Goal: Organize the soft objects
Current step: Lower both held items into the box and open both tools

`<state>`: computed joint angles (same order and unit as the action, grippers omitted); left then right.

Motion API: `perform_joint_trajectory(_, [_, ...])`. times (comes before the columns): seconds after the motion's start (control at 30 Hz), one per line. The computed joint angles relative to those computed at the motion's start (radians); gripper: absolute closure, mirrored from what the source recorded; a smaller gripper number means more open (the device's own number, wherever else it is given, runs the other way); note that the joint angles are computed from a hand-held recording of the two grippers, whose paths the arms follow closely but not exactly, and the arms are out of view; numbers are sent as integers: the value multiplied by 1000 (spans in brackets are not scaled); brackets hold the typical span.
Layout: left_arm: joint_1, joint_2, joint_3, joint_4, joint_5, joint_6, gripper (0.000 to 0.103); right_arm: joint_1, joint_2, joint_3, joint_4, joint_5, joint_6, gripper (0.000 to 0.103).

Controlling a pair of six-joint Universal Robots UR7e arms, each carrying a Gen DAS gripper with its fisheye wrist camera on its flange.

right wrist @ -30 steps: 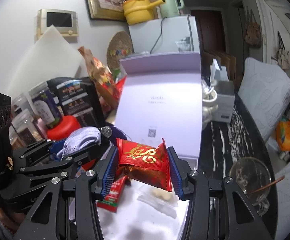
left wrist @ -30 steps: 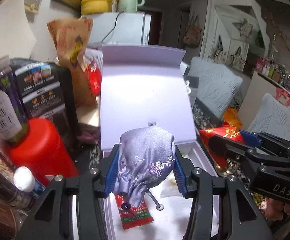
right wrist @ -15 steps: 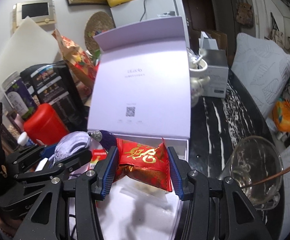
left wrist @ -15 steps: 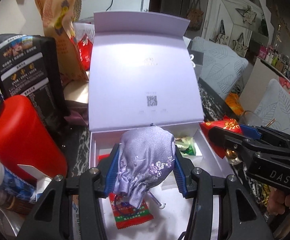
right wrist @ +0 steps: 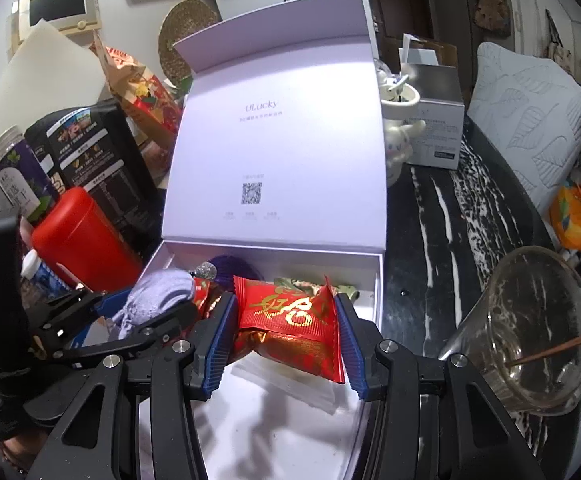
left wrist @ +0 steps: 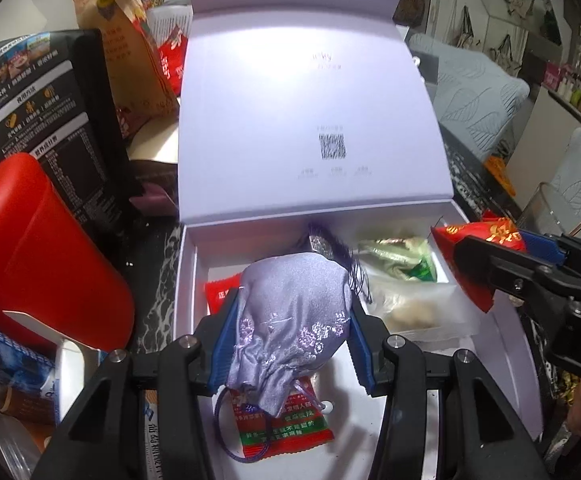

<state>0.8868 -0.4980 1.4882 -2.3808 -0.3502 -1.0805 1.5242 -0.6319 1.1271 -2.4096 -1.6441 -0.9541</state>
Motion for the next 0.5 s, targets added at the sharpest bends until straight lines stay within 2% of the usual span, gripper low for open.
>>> perform_joint_trajectory(0.13, [17,-3,-40,160,-40,-113,54,2,7,6,-23,-23,-17,55])
perform_joint_trajectory(0.2, [26,-3,-50,194,-61,-134,54,5,15,12,-53,-50,-32,55])
perform_joint_trajectory(0.5, [41,-14,-44,176,-107,-126,50,7,47,-15,-24,-94,-24,53])
